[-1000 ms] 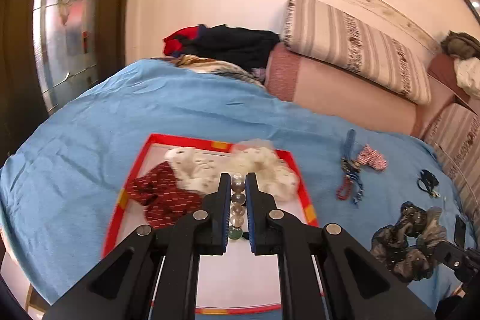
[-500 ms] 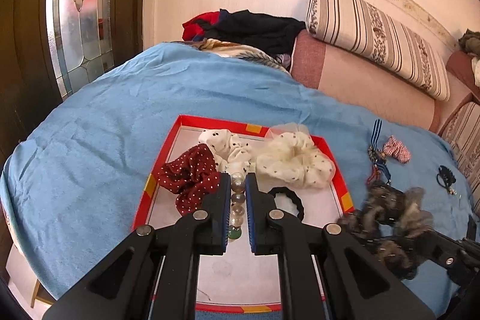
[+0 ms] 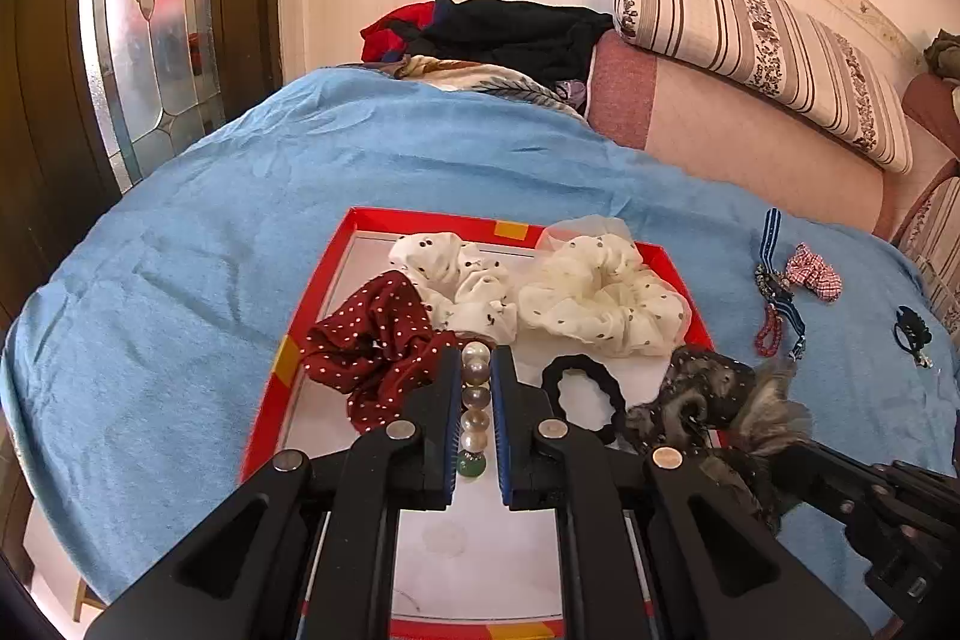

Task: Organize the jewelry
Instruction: 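Open the right tool to drop the grey scrunchie while the left tool drops the pearl bracelet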

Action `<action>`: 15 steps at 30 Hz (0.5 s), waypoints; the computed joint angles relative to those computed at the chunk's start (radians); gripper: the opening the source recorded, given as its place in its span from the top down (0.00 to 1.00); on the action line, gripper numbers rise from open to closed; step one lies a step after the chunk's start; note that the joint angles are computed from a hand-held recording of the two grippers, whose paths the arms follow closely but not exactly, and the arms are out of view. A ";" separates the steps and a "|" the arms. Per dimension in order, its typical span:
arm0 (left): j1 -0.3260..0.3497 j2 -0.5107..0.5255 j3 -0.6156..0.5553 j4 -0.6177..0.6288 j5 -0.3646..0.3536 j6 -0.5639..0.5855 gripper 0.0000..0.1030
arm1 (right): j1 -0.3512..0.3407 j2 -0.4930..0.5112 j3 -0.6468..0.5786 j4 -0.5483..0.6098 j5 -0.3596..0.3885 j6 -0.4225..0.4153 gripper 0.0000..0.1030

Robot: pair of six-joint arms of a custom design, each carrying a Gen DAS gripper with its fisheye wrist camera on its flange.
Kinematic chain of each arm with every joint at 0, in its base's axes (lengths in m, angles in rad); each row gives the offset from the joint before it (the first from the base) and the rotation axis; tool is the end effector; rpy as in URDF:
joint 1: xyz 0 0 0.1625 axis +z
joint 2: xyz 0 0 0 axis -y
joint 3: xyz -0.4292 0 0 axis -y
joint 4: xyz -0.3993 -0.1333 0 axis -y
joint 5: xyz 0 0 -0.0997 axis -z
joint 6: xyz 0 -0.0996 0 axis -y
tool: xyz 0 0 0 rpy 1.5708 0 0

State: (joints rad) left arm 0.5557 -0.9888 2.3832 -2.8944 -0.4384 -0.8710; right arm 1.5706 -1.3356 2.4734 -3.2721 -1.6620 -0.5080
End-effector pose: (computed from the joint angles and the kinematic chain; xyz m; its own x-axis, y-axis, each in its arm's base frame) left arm -0.2240 -0.4022 0.0787 -0.7574 -0.1485 -0.6358 0.4161 0.6406 -0.6453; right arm 0.1241 -0.4049 0.1868 -0.8702 -0.3685 0.3271 -0.4843 0.7624 -0.4292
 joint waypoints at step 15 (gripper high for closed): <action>0.041 -0.010 -0.045 0.227 0.009 -0.138 0.91 | -0.022 0.095 -0.038 -0.037 -0.098 0.007 0.95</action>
State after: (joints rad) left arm 0.5963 -0.9990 2.3385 -2.6676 -0.4295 -1.0088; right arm 1.5488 -1.2410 2.4356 -3.3087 -1.7597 -0.5014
